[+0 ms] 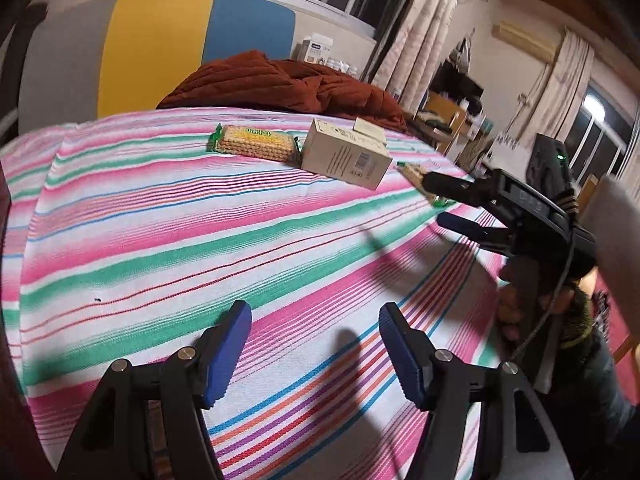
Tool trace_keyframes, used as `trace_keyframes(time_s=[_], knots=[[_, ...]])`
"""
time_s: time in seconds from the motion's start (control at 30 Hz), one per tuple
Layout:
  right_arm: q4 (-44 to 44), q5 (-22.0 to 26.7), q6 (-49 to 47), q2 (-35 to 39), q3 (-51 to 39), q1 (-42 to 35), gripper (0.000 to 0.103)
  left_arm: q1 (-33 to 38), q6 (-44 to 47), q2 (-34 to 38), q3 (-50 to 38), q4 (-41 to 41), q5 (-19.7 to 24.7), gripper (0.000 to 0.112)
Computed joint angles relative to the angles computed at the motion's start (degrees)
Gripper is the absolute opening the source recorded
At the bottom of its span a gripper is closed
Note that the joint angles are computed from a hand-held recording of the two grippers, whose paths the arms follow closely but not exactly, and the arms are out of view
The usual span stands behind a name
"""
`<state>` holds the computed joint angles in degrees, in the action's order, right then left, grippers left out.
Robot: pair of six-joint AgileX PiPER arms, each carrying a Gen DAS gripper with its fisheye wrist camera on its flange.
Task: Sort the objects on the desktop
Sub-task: 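Move both tools back from the tray toward the boxes on the bed, then grasp the cream box with the right tool while the left tool approaches the biscuit pack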
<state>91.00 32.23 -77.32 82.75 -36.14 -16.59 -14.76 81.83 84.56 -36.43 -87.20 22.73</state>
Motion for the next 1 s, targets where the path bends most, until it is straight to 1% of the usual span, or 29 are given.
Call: trace_keyframes(time_s=[0.1, 0.2, 0.23, 0.33, 0.4, 0.5, 0.53, 0.63, 0.67, 0.73, 0.83, 0.87, 1.0], knots=[[-3.8, -1.7, 2.4, 1.2, -4.9, 3.1, 0.091, 3.0, 2.5, 0.7, 0.4, -2.8, 4.5, 0.067], [-9.8, -3.3, 5.9, 3.0, -11.8, 6.7, 0.091, 3.9, 3.5, 1.2, 0.4, -4.0, 6.2, 0.067], [-13.9, -4.1, 8.8, 4.4, -15.7, 8.5, 0.091, 4.2, 3.7, 1.4, 0.4, -4.3, 6.7, 0.067], [-30.9, -4.4, 22.9, 10.2, -28.1, 13.1, 0.091, 5.2, 4.6, 1.9, 0.4, -5.3, 8.3, 0.067], [-41.9, -1.5, 31.7, 15.3, -37.0, 15.4, 0.091, 5.6, 5.1, 2.1, 0.5, -5.8, 9.1, 0.067], [-55.0, 3.3, 42.7, 22.3, -48.3, 17.9, 0.091, 6.3, 5.8, 2.4, 0.6, -6.5, 10.2, 0.067], [-58.2, 5.5, 45.6, 24.9, -52.1, 18.5, 0.091, 6.5, 6.0, 2.5, 0.7, -6.6, 10.6, 0.067], [-65.8, 10.0, 52.0, 30.9, -60.1, 19.6, 0.091, 6.9, 6.4, 2.7, 0.7, -7.0, 11.4, 0.067], [-67.7, 11.8, 53.6, 32.8, -62.8, 19.9, 0.091, 7.2, 6.6, 2.7, 0.8, -7.2, 11.7, 0.067], [-68.6, 15.4, 54.1, 35.0, -65.6, 19.9, 0.092, 7.7, 7.0, 2.9, 0.9, -7.5, 12.5, 0.067], [-65.9, 18.0, 51.6, 34.8, -64.4, 19.3, 0.092, 8.1, 7.6, 3.2, 0.9, -8.0, 13.3, 0.067], [-64.4, 18.5, 50.1, 33.9, -62.8, 19.0, 0.092, 8.3, 7.8, 3.3, 1.0, -8.2, 13.7, 0.067], [-59.8, 17.4, 44.0, 27.1, -51.7, 18.5, 0.092, 9.1, 8.5, 3.5, 1.2, -9.1, 14.8, 0.067]])
